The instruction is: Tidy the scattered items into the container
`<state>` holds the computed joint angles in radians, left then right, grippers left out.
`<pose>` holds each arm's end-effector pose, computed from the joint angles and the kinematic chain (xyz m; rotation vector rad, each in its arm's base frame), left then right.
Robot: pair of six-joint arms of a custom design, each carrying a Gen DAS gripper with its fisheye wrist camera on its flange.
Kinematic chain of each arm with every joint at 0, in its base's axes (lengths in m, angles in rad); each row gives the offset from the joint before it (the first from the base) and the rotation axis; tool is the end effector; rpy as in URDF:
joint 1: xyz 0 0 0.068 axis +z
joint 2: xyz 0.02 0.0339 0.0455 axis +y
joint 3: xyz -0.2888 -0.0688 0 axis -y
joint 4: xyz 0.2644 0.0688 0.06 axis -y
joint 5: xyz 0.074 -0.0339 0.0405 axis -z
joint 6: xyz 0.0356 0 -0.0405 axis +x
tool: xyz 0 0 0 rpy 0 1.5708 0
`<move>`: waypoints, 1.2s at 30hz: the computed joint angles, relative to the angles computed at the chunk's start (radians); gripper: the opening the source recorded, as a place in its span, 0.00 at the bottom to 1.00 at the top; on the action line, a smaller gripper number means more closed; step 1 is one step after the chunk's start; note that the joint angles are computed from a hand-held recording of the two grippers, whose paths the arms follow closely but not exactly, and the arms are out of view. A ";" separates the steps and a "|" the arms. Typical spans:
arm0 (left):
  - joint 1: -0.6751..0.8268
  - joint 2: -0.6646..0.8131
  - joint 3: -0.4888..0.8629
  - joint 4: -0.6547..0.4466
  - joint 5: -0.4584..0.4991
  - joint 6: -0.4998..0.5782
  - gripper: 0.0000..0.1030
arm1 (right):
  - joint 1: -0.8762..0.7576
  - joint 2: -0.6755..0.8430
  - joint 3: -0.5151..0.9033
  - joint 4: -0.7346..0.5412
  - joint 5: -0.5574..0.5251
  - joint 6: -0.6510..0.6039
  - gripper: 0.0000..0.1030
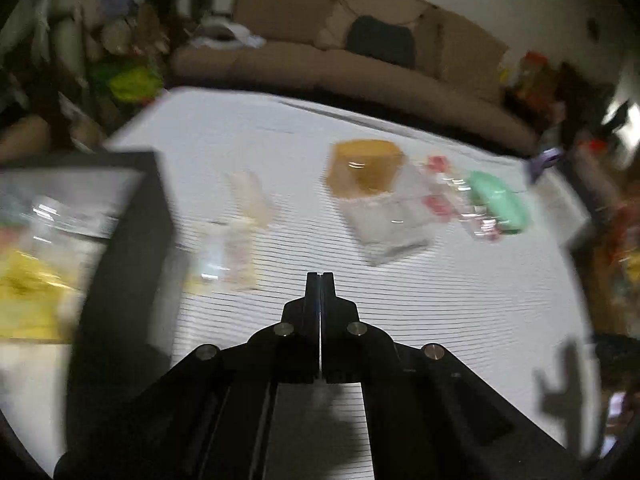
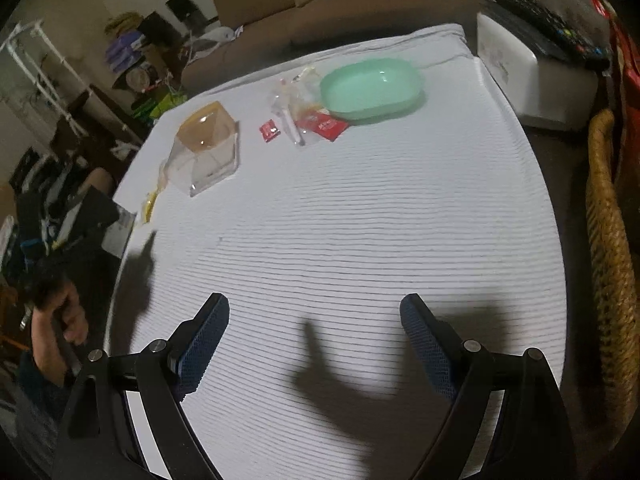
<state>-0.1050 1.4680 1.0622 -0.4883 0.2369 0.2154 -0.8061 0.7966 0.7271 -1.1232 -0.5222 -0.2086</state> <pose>0.3223 -0.0424 0.2669 0.4908 2.3961 -0.2429 0.0992 -0.0777 0.2640 0.6239 2.4675 0.3573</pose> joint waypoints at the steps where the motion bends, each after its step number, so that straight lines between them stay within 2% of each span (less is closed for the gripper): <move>1: -0.029 0.002 -0.016 0.039 -0.109 -0.005 0.16 | -0.014 0.008 0.001 -0.009 -0.018 -0.002 0.87; 2: -0.052 0.011 -0.026 0.070 -0.194 -0.013 0.32 | -0.022 0.013 0.003 -0.018 -0.032 -0.004 0.87; 4: -0.098 0.057 -0.025 0.129 -0.289 -0.002 0.35 | -0.013 0.009 0.006 -0.024 -0.027 -0.006 0.87; 6: -0.149 0.106 -0.025 0.188 -0.374 0.033 0.52 | 0.015 -0.007 0.007 -0.019 0.005 0.003 0.87; 8: -0.207 0.189 -0.010 0.257 -0.493 0.083 0.61 | 0.036 -0.018 0.009 -0.011 0.027 0.010 0.87; 11: -0.254 0.290 -0.014 0.371 -0.641 0.141 0.62 | 0.038 -0.010 0.006 0.001 0.022 0.011 0.87; 13: -0.260 0.300 -0.047 0.468 -0.659 0.159 0.64 | 0.041 0.000 0.000 0.011 0.030 0.011 0.87; 16: -0.258 0.335 -0.016 0.468 -0.651 0.141 0.62 | 0.040 0.011 -0.007 0.015 0.034 0.007 0.87; 17: -0.242 0.338 0.005 0.430 -0.596 0.117 0.46 | 0.037 0.012 -0.007 0.014 0.033 0.003 0.87; 18: -0.216 0.343 0.035 0.365 -0.511 0.085 0.17 | 0.034 0.011 -0.006 0.012 0.031 0.001 0.87; 19: -0.197 0.356 0.076 0.286 -0.454 0.052 0.03 | 0.035 0.008 -0.004 0.010 0.029 -0.001 0.87; 21: -0.176 0.349 0.097 0.218 -0.378 0.022 0.00 | 0.042 -0.001 -0.001 0.006 0.028 -0.002 0.87; 24: -0.108 0.313 0.132 0.048 -0.115 -0.042 0.00 | 0.049 -0.002 -0.001 0.007 0.029 0.003 0.87; 26: -0.088 0.260 0.113 -0.028 0.013 -0.062 0.00 | 0.039 0.002 0.002 -0.002 0.011 0.003 0.87; 30: -0.036 0.046 0.043 -0.227 0.302 -0.036 0.00 | -0.004 -0.006 0.024 -0.033 -0.031 -0.024 0.87; 31: -0.012 -0.024 0.026 -0.298 0.378 -0.002 0.00 | -0.017 -0.010 0.032 -0.040 -0.039 -0.033 0.87; 34: 0.065 -0.142 0.001 -0.464 0.521 0.130 0.00 | -0.051 -0.017 0.047 -0.054 -0.061 -0.054 0.87; 35: 0.084 -0.166 -0.004 -0.474 0.509 0.149 0.00 | -0.058 -0.018 0.048 -0.055 -0.065 -0.057 0.87; 36: 0.095 -0.202 -0.032 -0.436 0.456 0.149 0.00 | -0.062 -0.018 0.045 -0.054 -0.063 -0.055 0.87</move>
